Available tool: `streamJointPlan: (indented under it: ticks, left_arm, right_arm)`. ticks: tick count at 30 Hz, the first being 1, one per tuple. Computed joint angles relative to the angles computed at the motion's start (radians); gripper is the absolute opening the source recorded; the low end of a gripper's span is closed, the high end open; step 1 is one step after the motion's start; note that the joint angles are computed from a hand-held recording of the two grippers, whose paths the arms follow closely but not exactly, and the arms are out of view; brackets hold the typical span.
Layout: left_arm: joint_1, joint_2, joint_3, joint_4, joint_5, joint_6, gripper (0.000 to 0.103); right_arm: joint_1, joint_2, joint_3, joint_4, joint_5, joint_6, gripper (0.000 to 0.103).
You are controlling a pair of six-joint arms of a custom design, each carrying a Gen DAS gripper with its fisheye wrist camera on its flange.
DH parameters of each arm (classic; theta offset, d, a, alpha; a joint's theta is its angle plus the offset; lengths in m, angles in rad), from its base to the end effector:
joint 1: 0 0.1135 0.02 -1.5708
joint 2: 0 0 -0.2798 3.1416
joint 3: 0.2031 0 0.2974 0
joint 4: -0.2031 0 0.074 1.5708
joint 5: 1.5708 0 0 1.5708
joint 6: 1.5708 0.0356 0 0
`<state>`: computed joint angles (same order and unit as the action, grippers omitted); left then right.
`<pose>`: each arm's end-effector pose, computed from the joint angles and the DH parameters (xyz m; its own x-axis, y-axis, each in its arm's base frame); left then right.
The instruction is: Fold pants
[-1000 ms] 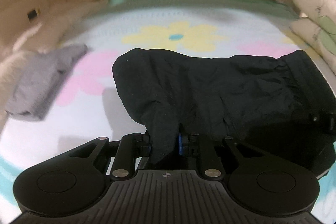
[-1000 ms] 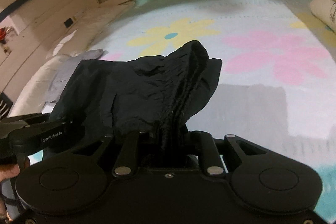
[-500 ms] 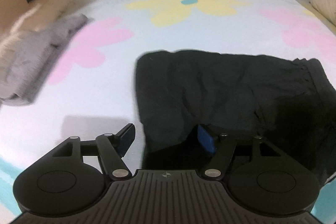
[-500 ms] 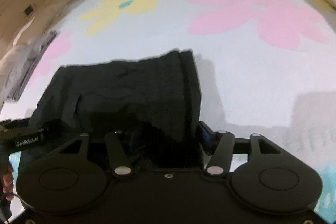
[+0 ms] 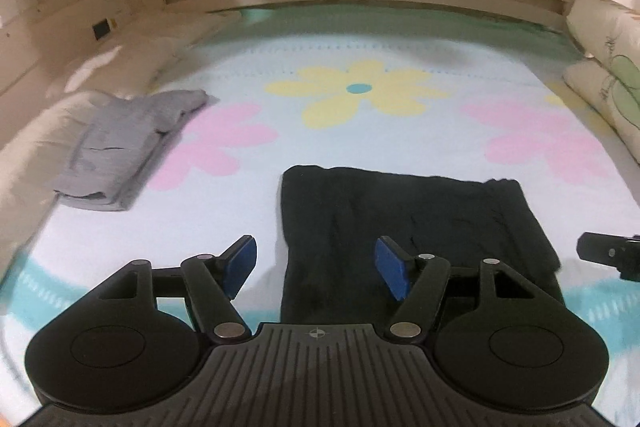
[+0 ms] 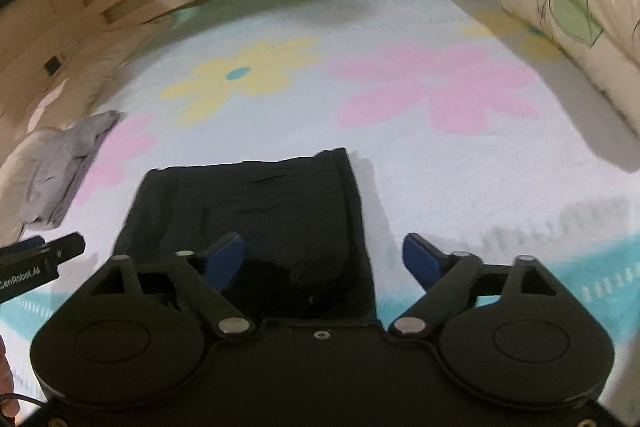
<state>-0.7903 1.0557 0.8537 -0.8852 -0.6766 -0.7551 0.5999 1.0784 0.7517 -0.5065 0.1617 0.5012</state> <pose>0.1755 -0.1455 0.2672 -0.6929 -0.0597 -0.7185 -0.1727 0.9813 0.0850 0.2147 0.1399 0.2426 -0.7605 0.0544 -0.6470 -0.1168 0.9688 0.2186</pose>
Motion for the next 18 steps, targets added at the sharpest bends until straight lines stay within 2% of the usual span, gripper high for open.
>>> streamJointPlan:
  ticks: [3, 6, 10, 14, 18]
  left_arm:
    - [-0.098, -0.01, 0.021, -0.109, -0.078, -0.111, 0.065]
    - [-0.172, -0.038, 0.026, -0.173, -0.104, -0.202, 0.067]
    - [-0.285, -0.064, 0.029, -0.259, -0.127, -0.337, 0.067]
    - [-0.383, -0.055, 0.021, -0.321, -0.174, -0.451, 0.067]
    - [-0.424, -0.035, 0.012, -0.324, -0.183, -0.469, 0.067]
  right_arm:
    - [0.081, -0.056, 0.016, -0.057, 0.09, 0.008, 0.097]
    - [0.169, -0.08, 0.026, -0.098, 0.171, 0.0, 0.098]
    - [0.236, -0.143, 0.017, -0.149, 0.177, 0.012, 0.097]
    - [0.314, -0.2, 0.009, -0.208, 0.235, 0.058, 0.098]
    - [0.352, -0.22, -0.007, -0.235, 0.27, 0.097, 0.098]
